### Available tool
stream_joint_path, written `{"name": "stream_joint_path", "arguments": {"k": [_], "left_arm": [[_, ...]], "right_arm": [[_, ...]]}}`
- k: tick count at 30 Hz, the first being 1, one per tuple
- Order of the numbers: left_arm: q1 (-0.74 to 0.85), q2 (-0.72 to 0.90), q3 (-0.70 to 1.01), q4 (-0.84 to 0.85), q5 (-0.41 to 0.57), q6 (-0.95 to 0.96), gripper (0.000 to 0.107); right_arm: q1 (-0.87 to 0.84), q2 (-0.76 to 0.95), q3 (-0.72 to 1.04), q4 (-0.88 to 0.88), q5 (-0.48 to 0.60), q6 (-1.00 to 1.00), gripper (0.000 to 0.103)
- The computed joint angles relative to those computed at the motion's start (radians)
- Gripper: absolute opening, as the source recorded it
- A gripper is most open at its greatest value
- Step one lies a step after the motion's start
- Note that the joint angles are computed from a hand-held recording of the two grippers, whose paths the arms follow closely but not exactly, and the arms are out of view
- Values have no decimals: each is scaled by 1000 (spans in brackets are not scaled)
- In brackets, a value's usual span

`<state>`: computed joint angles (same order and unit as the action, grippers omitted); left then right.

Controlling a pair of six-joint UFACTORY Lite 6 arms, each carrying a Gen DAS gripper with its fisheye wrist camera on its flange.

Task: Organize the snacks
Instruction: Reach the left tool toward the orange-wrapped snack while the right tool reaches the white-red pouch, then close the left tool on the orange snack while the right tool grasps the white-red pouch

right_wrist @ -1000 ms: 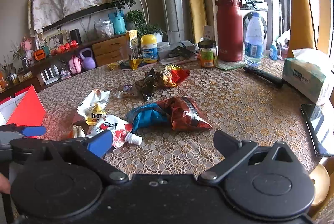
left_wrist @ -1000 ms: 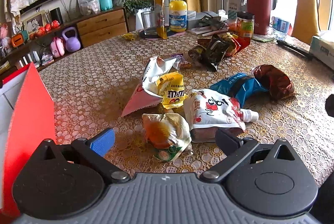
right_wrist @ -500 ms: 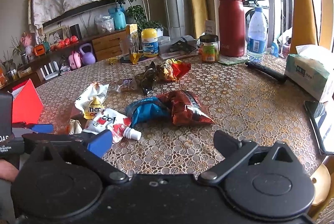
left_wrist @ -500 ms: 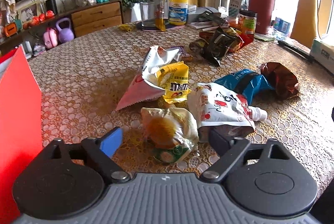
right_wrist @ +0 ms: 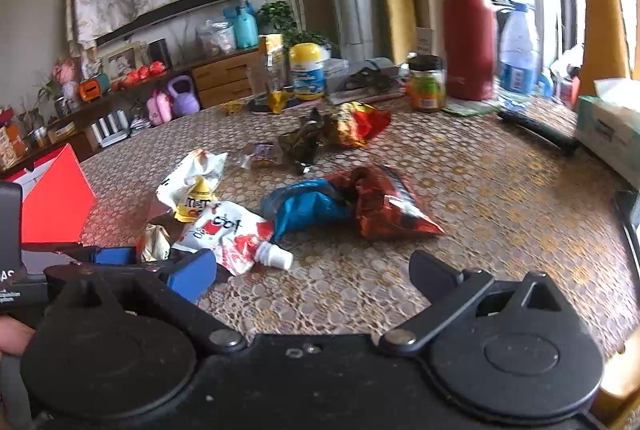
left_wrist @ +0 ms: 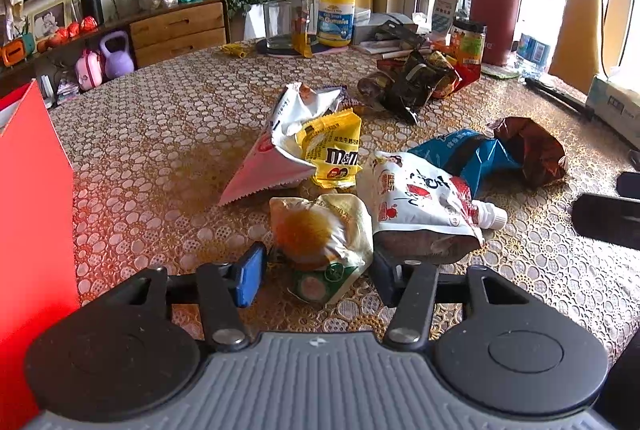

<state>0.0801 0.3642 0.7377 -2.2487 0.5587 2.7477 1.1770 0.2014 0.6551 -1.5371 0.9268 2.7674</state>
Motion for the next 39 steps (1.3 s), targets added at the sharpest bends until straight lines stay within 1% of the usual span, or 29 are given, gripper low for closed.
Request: {"name": "stream_joint_path", "arguments": {"k": [2,6,7,11,15,16,17,20,21,22,23,27,29,30,35,37,39], "left_arm": [[7,-10,-6,6,3,-3,51],[31,-33,-21,16,15,-5,47],[36,-36,-22,23,15,-7,43],[51,-36,-23,41,20,-15,43],[53,-33,-26,33,28,-5,43],[53,-33,-26,36,28,-9,43],[53,-35,-27,35,28,-9,43],[51,-42,-31,23,20,-4,42],[53,-38,-29,23,20,-6,42],[58,-35,-24,39,23,-23,42],[62,-35,-24,51,27,-30,42],[59,-39,-31,42,30,-20,42],[58,-38,-34,34,34,-9,42],[58,-39,-36,29,34,-4,42],[63,-55,-52,24,43,6,41],[67,-72,-66,26,46,7,41],[74,-91,-81,31,56,4,41]], "right_arm": [[-35,32,25,-56,-19,-10,103],[-138,78,65,-235,-105,-42,103],[-160,81,70,-282,-126,-55,103],[-256,118,121,-463,-240,-166,103],[-325,167,184,-585,-312,-310,101],[-352,172,195,-635,-354,-318,101],[-382,181,213,-701,-407,-316,99],[-441,221,271,-828,-506,-297,92],[-460,237,294,-870,-541,-279,87],[-475,243,303,-922,-566,-247,85],[-489,256,320,-966,-588,-220,85],[-529,286,355,-1117,-664,-111,78],[-537,290,344,-1192,-655,-30,79],[-535,283,329,-1202,-638,-12,78],[-518,267,269,-1204,-550,33,74],[-518,257,249,-1242,-532,96,72],[-503,242,221,-1211,-503,99,69]]}}
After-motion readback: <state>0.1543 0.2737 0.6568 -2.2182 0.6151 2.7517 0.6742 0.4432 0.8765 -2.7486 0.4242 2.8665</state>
